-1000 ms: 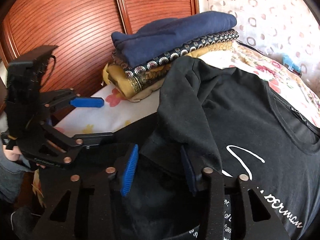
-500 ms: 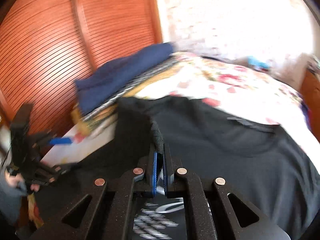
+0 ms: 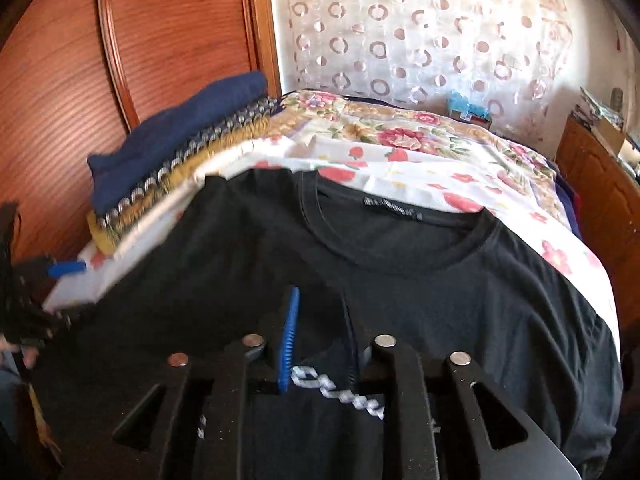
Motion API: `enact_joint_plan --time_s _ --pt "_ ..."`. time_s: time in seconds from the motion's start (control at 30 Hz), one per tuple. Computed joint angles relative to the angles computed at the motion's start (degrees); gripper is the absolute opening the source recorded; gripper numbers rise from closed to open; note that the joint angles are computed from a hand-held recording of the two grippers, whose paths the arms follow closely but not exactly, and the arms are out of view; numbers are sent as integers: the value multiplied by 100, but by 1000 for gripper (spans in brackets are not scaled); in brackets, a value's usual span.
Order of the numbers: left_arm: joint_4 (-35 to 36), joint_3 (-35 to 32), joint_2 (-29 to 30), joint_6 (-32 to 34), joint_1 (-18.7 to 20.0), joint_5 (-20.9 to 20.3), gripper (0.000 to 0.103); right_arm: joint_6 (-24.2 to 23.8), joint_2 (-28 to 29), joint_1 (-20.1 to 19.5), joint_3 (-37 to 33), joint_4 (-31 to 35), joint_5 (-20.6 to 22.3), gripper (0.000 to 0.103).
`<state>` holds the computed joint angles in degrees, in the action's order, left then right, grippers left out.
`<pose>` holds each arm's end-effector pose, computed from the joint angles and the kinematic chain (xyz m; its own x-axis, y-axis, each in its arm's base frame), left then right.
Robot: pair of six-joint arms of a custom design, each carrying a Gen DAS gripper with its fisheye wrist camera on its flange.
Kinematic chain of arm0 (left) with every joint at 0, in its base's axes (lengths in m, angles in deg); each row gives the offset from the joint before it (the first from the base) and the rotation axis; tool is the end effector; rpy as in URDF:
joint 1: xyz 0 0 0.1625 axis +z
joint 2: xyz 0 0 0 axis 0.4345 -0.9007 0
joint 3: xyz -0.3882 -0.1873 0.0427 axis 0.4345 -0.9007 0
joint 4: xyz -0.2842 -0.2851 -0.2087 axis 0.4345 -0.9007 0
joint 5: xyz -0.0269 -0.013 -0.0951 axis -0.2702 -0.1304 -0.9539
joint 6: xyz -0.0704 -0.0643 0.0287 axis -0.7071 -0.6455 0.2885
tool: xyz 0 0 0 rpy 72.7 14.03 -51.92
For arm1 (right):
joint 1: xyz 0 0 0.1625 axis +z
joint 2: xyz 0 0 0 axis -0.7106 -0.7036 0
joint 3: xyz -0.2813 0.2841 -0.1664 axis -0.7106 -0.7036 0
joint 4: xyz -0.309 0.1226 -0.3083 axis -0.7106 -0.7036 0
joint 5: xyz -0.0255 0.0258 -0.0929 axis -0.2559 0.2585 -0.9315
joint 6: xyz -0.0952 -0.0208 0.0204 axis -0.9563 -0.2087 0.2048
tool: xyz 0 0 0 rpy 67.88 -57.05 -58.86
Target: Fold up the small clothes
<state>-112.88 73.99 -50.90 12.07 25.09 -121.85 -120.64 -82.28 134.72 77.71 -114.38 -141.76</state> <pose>-0.2383 -0.6098 0.1421 -0.6749 0.3428 -0.6534 0.6310 0.7272 -0.2702 0.0966 -0.6845 0.2693 -0.6918 -0.2680 0.6705 -0.6532 0.6280 -0.4229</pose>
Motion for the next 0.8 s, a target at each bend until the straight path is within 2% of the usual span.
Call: enact_joint_plan --time_s 0.03,0.13,0.37,0.53,0.63,0.73,0.8 --pt "-100 12 1 46 -35 -13 81 -45 -46 -33 65 -37 -26 36" --pt "-376 4 26 190 -162 -151 81 -115 -229 -123 255 -150 -160 43" --pt "-401 -507 388 417 -209 -629 81 -61 -654 -363 536 -245 -515 44" --pt "-2 -1172 780 263 -27 -1057 58 -36 -827 -532 665 -114 -714 44" --pt "246 -1563 1045 252 2 -875 50 -72 -966 -617 793 -125 -523 44" --pt "429 -1864 1259 235 24 -693 49 -154 -977 -660 880 -323 -381 45" --pt "631 -2082 1396 141 50 -563 49 -138 -903 -605 826 -349 -440 45"
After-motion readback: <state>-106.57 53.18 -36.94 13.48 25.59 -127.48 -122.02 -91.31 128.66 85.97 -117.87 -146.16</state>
